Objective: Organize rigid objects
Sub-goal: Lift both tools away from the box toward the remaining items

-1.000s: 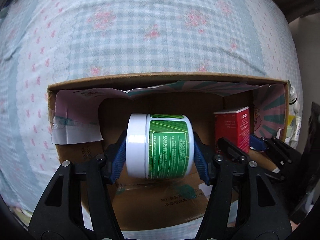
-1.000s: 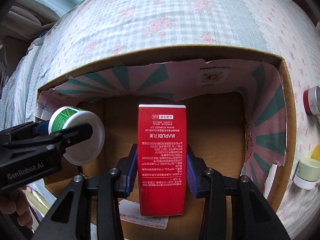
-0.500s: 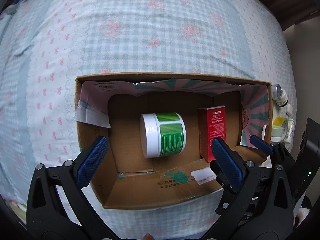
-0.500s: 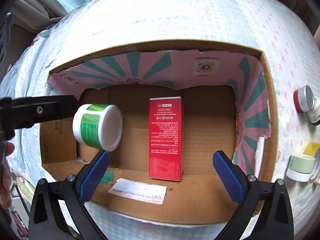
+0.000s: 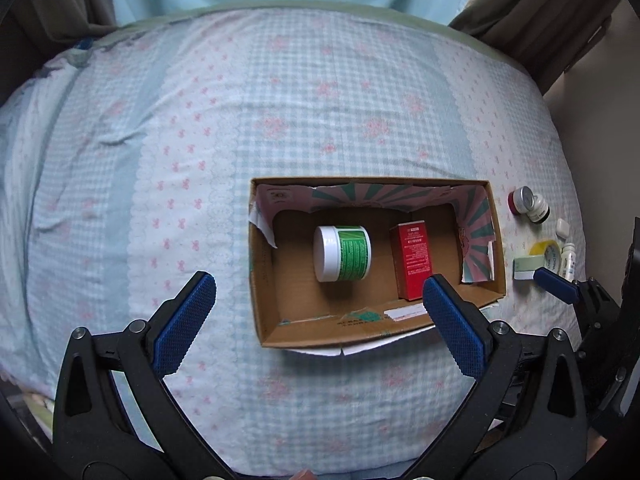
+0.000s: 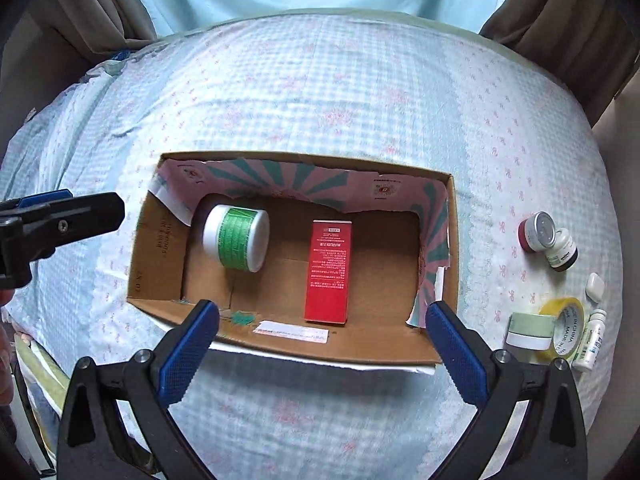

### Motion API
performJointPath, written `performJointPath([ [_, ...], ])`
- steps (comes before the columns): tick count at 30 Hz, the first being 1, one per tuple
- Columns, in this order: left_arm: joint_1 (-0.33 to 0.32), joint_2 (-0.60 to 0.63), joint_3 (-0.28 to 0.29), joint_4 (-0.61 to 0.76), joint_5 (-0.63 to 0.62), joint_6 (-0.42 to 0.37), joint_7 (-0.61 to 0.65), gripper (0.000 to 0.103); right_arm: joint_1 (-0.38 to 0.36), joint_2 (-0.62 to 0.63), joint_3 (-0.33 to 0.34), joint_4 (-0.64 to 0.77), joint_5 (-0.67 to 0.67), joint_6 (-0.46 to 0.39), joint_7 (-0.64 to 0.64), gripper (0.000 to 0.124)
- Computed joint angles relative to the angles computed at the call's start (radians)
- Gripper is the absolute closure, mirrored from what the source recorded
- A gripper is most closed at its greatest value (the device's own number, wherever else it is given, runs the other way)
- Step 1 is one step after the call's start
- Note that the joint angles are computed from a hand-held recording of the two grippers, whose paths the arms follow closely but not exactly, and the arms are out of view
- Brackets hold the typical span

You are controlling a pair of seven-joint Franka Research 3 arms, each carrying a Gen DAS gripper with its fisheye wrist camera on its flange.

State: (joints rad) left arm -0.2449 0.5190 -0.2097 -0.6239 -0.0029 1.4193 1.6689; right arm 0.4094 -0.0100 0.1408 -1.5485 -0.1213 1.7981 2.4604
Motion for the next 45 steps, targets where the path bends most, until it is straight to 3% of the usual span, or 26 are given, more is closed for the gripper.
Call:
performJointPath([
  [3, 0.037, -0.175, 0.002, -0.221, 0.005, 0.133, 0.049, 0.0, 0.02, -0.004, 0.02, 0.055, -0.036, -0.034, 0.042, 0.021],
  [6, 0.058, -0.284, 0.0, -0.329, 0.006, 0.204, 0.097, 0.0, 0.036, 0.009, 0.028, 0.133, -0.053, -0.072, 0.076, 0.021],
  [14, 0.072, -0.413, -0.008, -0.395, -0.078, 0.201, 0.119, 0.0, 0.069, -0.069, 0.065, 0.202, -0.127, -0.218, 0.205, 0.021],
  [19, 0.042, -0.458, -0.024, -0.427, -0.122, 0.196, 0.107, 0.0, 0.047, -0.185, 0.091, 0.128, -0.148, -0.277, 0.259, 0.021],
  [24, -0.022, -0.515, -0.056, -0.515, -0.113, 0.232, 0.042, 0.0, -0.018, -0.359, 0.115, -0.018, -0.128, -0.304, 0.3, 0.021],
  [29, -0.111, -0.547, -0.108, -0.602, -0.048, 0.281, -0.085, 0.0, -0.072, -0.553, 0.088, -0.189, -0.09, -0.331, 0.238, 0.021],
  [37, -0.285, -0.434, -0.188, -0.574, 0.069, 0.267, -0.364, 0.0, -0.137, -0.806, -0.039, -0.419, -0.082, -0.369, -0.016, 0.021],
  [45, -0.431, -0.236, -0.184, -0.414, 0.12, 0.173, -0.501, 0.0, -0.238, -0.947, -0.167, -0.617, -0.05, -0.334, -0.165, 0.021],
])
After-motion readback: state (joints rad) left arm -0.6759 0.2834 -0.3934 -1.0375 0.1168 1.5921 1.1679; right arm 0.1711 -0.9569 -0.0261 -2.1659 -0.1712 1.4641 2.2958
